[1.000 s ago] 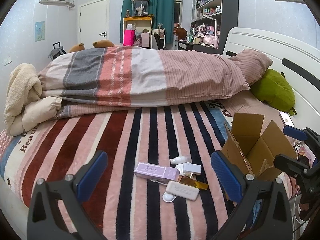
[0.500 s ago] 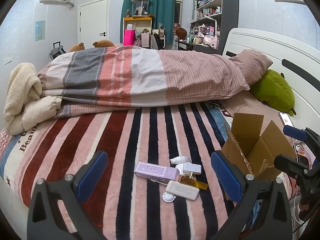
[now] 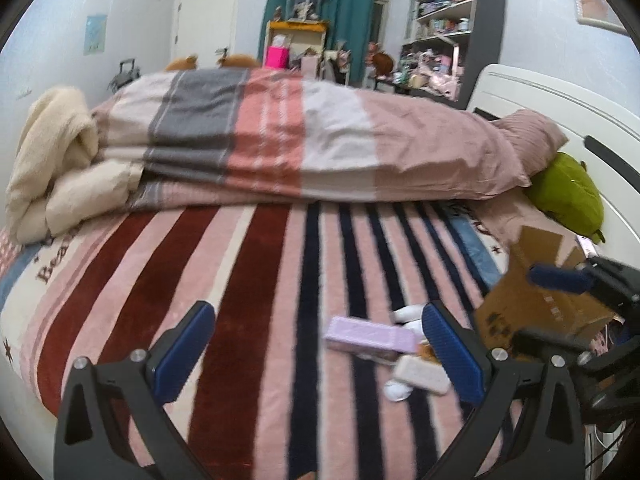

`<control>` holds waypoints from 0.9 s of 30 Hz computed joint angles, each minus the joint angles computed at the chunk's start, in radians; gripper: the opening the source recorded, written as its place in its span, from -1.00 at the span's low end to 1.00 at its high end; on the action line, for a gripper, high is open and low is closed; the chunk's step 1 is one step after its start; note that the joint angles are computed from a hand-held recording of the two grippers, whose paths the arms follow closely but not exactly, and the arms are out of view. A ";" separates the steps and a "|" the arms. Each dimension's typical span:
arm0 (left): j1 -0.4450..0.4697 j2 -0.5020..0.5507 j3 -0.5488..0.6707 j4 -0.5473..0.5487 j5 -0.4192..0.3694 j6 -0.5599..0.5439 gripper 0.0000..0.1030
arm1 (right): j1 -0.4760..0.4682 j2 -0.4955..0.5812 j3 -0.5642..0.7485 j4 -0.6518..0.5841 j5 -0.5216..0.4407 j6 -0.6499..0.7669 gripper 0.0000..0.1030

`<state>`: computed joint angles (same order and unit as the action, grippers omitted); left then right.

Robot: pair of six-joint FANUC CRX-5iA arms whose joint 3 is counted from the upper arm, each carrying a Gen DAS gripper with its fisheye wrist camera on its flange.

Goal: Organize rigid objects
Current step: 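Grasp the lilac Tears of Themis box with the right gripper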

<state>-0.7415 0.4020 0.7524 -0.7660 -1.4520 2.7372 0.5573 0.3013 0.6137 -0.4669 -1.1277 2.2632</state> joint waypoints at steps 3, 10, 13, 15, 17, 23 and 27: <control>0.033 -0.068 -0.133 0.031 0.046 0.052 0.99 | 0.048 0.108 0.103 0.023 -0.112 -0.020 0.19; 0.073 -0.159 -0.342 0.045 0.118 0.131 0.99 | 0.133 0.381 0.299 0.239 -0.212 -0.081 0.19; 0.089 -0.175 -0.382 0.068 0.146 0.136 0.99 | 0.127 0.495 0.440 0.267 -0.308 -0.116 0.20; 0.109 -0.181 -0.404 0.100 0.180 0.134 0.99 | 0.115 0.556 0.541 0.241 -0.394 -0.115 0.19; 0.131 -0.187 -0.422 0.143 0.209 0.124 0.99 | 0.117 0.574 0.565 0.243 -0.419 -0.109 -0.18; 0.179 -0.221 -0.447 0.216 0.386 0.009 0.99 | 0.128 0.471 0.440 0.235 -0.323 -0.105 -0.38; 0.233 -0.215 -0.424 0.351 0.557 -0.174 0.98 | 0.123 0.391 0.418 0.179 -0.304 -0.089 -0.38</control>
<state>-0.5083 0.1873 0.3287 -0.4153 -0.8950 2.5633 0.6800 0.6926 1.0321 -0.2875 -1.4321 2.1742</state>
